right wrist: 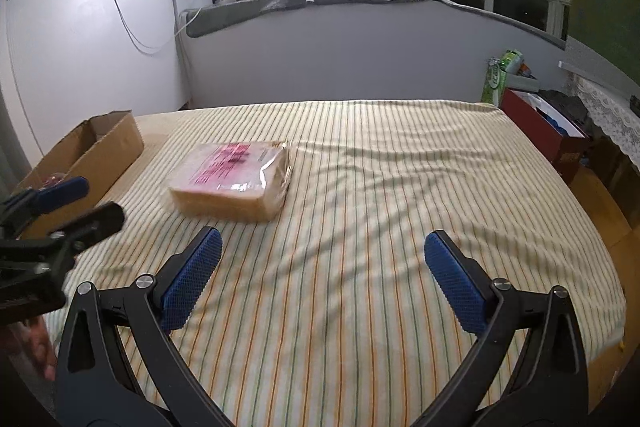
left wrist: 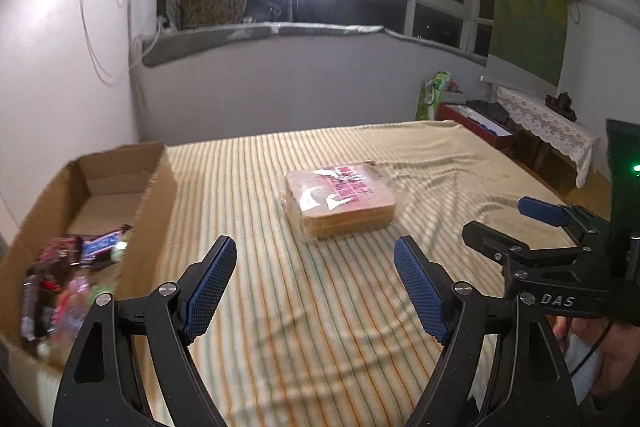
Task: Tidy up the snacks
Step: 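Close both grippers on the bagged bread loaf from its two sides, then lift the bread loaf with both grippers off the bedspread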
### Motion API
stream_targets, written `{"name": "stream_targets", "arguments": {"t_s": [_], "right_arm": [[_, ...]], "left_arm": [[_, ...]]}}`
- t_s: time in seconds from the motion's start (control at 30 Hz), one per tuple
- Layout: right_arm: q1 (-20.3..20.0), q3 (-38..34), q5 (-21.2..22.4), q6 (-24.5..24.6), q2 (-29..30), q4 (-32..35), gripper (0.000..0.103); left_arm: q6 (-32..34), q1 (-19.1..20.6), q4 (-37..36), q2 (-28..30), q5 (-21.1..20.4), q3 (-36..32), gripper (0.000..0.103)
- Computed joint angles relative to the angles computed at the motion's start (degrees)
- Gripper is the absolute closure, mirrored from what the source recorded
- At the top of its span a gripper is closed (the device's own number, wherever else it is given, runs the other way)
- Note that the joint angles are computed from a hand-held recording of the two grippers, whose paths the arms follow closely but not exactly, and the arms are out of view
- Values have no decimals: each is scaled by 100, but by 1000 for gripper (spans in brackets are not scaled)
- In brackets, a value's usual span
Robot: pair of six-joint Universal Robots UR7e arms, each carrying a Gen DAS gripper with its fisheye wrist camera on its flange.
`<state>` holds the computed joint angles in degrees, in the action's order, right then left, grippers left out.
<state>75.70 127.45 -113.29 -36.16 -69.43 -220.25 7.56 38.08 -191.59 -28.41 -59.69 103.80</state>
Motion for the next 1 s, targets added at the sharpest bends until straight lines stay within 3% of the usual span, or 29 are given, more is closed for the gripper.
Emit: {"name": "stream_targets", "arguments": {"t_s": [0.23, 0.33, 0.67, 0.77, 0.83, 0.9, 1.0], "right_arm": [[-41, -816, 199, 361, 37, 1267, 0], [6, -1027, 189, 383, 94, 1510, 0], [-50, -1329, 231, 560, 379, 2169, 0], [-248, -1379, 743, 792, 363, 2561, 13], [-352, -1374, 1094, 857, 268, 2797, 20], [-342, -1348, 1159, 761, 269, 2781, 34], [-302, -1312, 1179, 684, 298, 2698, 40]], "left_arm": [[-596, 408, 1028, 501, -226, -1289, 22], [-836, 495, 1270, 619, -294, -1665, 22], [-1231, 694, 2178, 859, -643, -2260, 22], [-1359, 782, 2575, 955, -886, -2497, 24], [-1319, 851, 2635, 1003, -1185, -2539, 31], [-1291, 844, 2572, 990, -1242, -2504, 33], [-1259, 838, 2508, 976, -1247, -2458, 34]]}}
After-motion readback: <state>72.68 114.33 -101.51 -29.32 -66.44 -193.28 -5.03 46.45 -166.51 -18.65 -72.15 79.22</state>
